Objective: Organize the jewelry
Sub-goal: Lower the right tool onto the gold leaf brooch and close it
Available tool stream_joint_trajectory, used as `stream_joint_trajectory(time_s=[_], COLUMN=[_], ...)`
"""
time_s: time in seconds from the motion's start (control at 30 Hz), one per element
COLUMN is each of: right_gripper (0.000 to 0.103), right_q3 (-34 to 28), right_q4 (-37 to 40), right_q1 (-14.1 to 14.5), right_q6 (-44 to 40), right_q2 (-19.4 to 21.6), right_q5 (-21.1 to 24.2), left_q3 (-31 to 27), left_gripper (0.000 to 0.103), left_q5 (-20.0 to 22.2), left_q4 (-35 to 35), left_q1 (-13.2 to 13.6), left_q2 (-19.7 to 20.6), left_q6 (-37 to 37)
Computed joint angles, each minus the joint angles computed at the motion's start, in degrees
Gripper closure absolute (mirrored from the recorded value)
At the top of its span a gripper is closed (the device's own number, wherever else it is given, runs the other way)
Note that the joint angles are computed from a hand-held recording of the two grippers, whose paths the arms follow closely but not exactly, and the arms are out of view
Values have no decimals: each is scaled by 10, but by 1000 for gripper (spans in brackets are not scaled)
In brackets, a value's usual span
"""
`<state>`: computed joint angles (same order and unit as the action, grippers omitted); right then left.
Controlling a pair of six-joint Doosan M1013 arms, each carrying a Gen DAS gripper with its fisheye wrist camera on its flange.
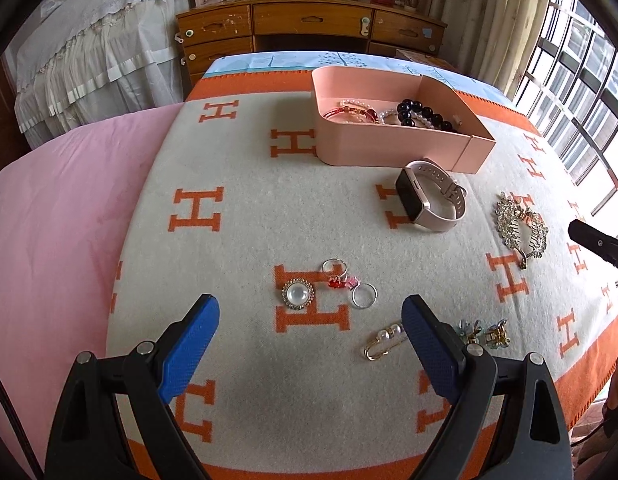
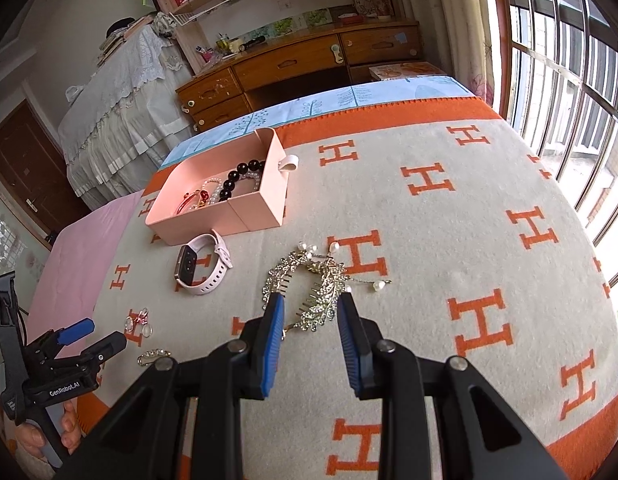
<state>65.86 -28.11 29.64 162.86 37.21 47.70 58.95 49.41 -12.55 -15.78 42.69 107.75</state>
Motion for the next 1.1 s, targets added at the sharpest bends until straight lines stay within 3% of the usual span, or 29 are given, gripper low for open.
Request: stream_joint_trajectory(time_s=[0.33,0.63,0.83,1.0,1.1], right_gripper=[75,74,71,69,66], right_q3=[-12,-45,-78,-75,-89], right_q4=[34,71,65,102,98], right_q1=[-16,-25,-23,-31,-30], right_q6=[-32,-114,-170,-210,-227], right_q2=[15,42,60,56,64], right_q5=[5,34,83,75,93], left_q3=[-44,-61,-63,-63,-64], left_gripper=[12,12,12,12,12], left_q5=[16,41,42,42,46], left_q4=[-39,-46,-42,-45,-42], left_q1=[-15,-23,-29,-33,-35], left_q2=[21,31,30,27,28], left_q6=[42,56,62,68,67])
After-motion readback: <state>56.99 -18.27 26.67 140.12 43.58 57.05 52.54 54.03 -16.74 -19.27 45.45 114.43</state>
